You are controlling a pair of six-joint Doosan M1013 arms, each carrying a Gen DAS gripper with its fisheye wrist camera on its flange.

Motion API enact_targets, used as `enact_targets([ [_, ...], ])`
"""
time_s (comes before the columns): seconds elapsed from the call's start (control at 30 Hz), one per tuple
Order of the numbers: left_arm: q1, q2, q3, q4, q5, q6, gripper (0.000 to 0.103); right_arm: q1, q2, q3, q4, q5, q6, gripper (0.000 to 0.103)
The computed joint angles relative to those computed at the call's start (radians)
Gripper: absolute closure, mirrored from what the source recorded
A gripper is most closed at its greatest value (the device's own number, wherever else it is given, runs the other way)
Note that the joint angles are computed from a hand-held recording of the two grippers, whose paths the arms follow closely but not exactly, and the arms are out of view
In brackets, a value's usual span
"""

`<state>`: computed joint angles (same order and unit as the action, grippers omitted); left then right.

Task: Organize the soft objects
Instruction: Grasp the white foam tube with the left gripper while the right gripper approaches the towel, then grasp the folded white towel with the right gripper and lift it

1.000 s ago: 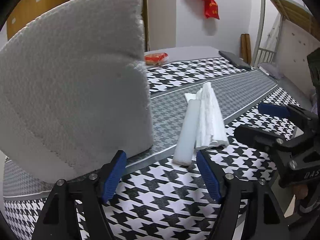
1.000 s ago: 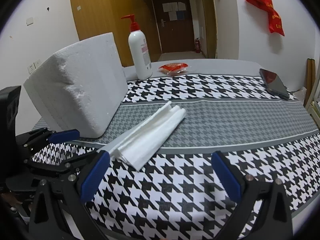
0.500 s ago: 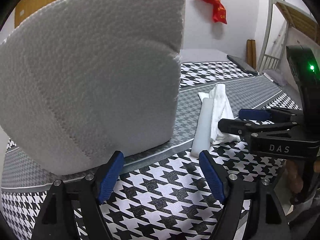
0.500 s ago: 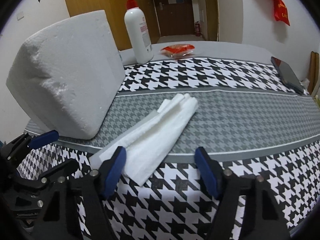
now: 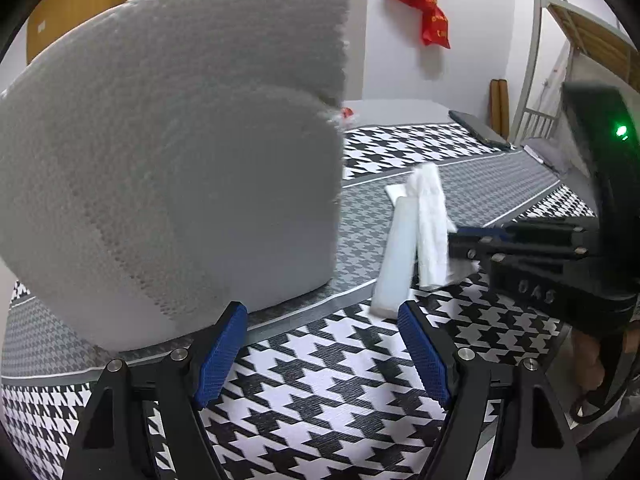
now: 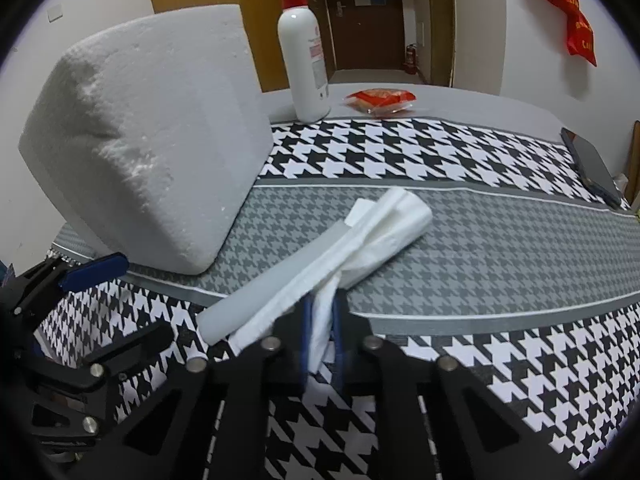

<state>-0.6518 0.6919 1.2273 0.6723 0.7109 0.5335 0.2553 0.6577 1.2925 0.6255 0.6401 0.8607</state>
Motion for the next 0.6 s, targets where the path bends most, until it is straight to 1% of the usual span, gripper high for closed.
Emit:
enact_targets([
  [0.2,-0.005,0.020,-0.038,-0.040,-0.004,0.077,0.024,-0.030,-0.043,0.060,0.092,-0.067,-0.068,0.092],
  [0.33,-0.003,0.043,-0.075,-0.087,0.009,0.134,0.024,-0.049,-0.061,0.088,0.100,-0.096,-0.055,0.092],
  [0.57,-0.004,0.079,-0.137,-0.112,0.047,0.205,0.024,-0.073,-0.079,0.125,0.102,-0.141,-0.028,0.092],
  [0.6,-0.003,0.083,-0.142,-0.112,0.046,0.213,0.026,-0.076,-0.080,0.126,0.095,-0.142,-0.011,0.092],
])
